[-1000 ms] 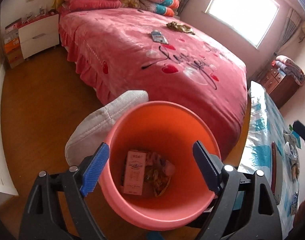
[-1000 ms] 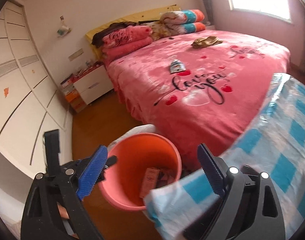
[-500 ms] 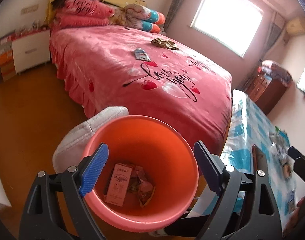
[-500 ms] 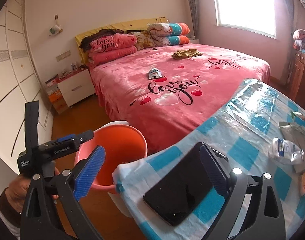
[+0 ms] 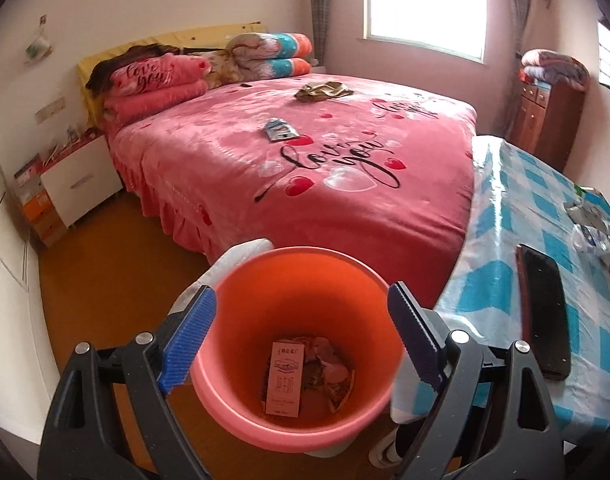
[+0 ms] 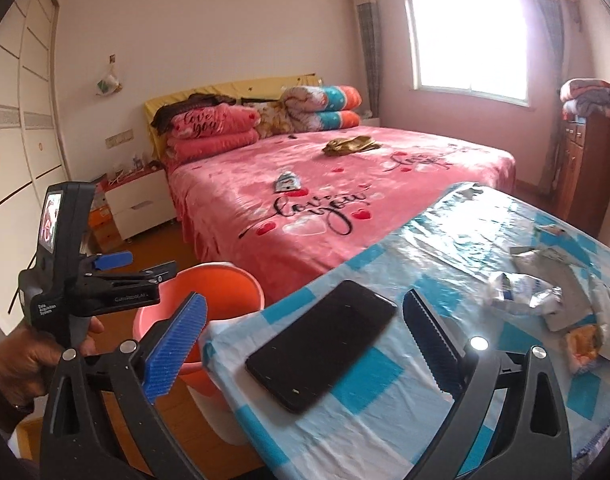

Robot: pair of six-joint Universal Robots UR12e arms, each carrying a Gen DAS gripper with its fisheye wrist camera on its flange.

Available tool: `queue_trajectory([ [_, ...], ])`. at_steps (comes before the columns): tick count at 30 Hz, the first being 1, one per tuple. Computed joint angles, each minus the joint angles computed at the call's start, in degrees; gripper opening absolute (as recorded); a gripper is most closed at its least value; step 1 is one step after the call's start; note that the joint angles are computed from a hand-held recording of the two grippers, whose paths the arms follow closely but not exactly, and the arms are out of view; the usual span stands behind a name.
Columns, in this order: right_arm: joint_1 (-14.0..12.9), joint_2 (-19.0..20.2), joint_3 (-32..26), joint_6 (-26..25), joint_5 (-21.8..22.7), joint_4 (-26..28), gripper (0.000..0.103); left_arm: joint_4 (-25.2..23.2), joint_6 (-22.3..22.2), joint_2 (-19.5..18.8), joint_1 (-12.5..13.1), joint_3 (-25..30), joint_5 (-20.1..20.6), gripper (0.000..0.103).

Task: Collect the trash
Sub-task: 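Move both open tools back over the trash on the checked table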

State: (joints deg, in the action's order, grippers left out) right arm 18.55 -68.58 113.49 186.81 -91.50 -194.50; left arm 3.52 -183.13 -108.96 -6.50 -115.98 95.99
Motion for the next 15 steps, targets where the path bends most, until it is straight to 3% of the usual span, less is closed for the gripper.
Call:
queue_trajectory([
  [9, -1.63, -1.79, 3.95, 4.03, -2.64, -3.74, 0.098, 1.15, 2.99, 0.52, -1.99, 0.22, -3.57, 0.088],
  [15, -3.32, -3.22, 6.34, 7.04, -1.65, -4.16, 0.098, -0.45, 5.49, 0.81, -4.11, 0.91, -4.41, 0.088],
])
